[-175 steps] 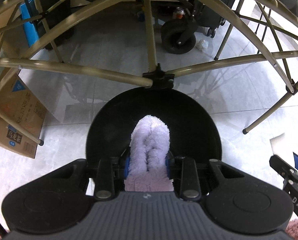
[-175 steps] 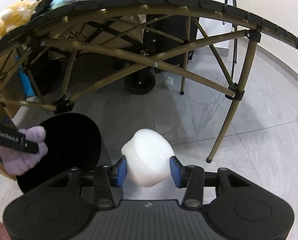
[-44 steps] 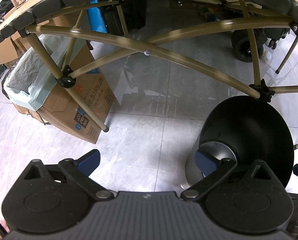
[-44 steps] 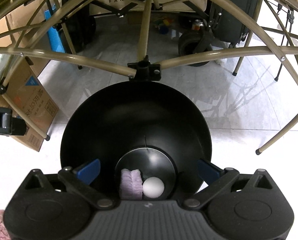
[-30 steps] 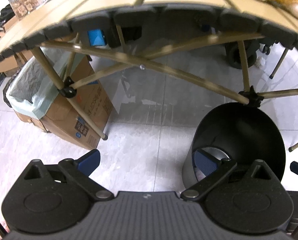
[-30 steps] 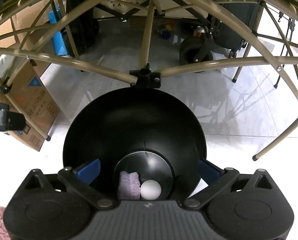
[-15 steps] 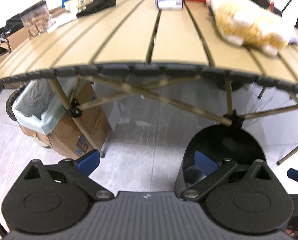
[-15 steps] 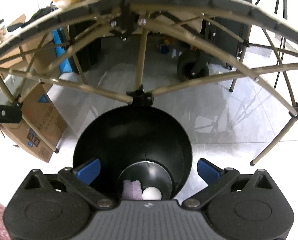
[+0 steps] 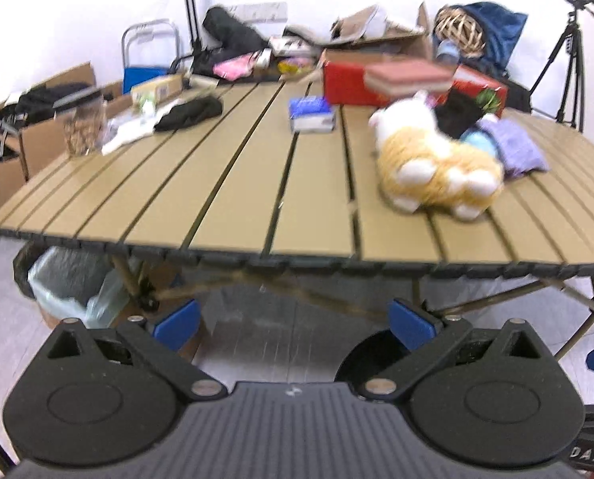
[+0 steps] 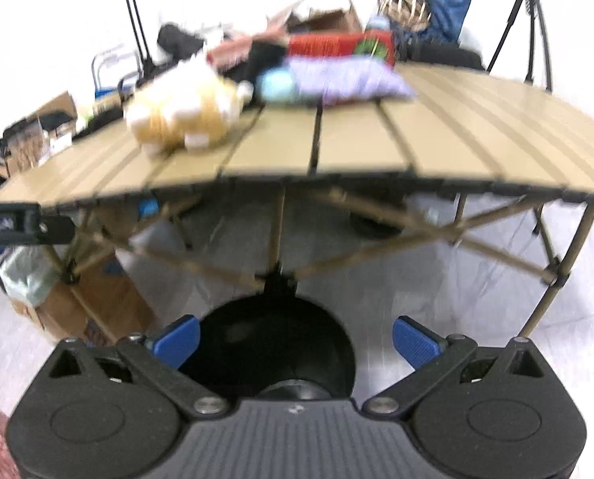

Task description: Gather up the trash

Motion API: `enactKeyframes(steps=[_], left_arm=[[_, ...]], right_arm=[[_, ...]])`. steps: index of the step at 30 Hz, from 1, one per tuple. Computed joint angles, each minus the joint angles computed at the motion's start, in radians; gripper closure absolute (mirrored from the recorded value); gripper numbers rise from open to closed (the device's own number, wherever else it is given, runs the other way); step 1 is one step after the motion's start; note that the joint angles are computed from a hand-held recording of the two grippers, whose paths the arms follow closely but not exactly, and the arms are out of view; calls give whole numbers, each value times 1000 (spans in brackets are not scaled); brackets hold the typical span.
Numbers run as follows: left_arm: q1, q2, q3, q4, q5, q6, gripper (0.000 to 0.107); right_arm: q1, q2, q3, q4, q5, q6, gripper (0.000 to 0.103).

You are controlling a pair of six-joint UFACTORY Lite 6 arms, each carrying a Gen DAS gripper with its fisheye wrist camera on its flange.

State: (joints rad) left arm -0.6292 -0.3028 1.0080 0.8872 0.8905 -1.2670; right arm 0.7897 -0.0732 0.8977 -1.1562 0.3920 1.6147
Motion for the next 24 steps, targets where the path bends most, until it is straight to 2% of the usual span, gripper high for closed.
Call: enactKeyframes(steps=[9,13,20,24], left_arm=[[-30,113,148,114,-39,-63,4],[-16,200,235,147,-63,-67,4],[40,303,348,114,-213,-8,4],[72,366,416,31,-286,99,4]], right_arm=[[-10,-132,-2,-170,92,100,0],[-56,-130,31,-245,87,157,0],[-140,-74,113,-415,61,270,0],[-177,-29,147,-521,58,363,0]])
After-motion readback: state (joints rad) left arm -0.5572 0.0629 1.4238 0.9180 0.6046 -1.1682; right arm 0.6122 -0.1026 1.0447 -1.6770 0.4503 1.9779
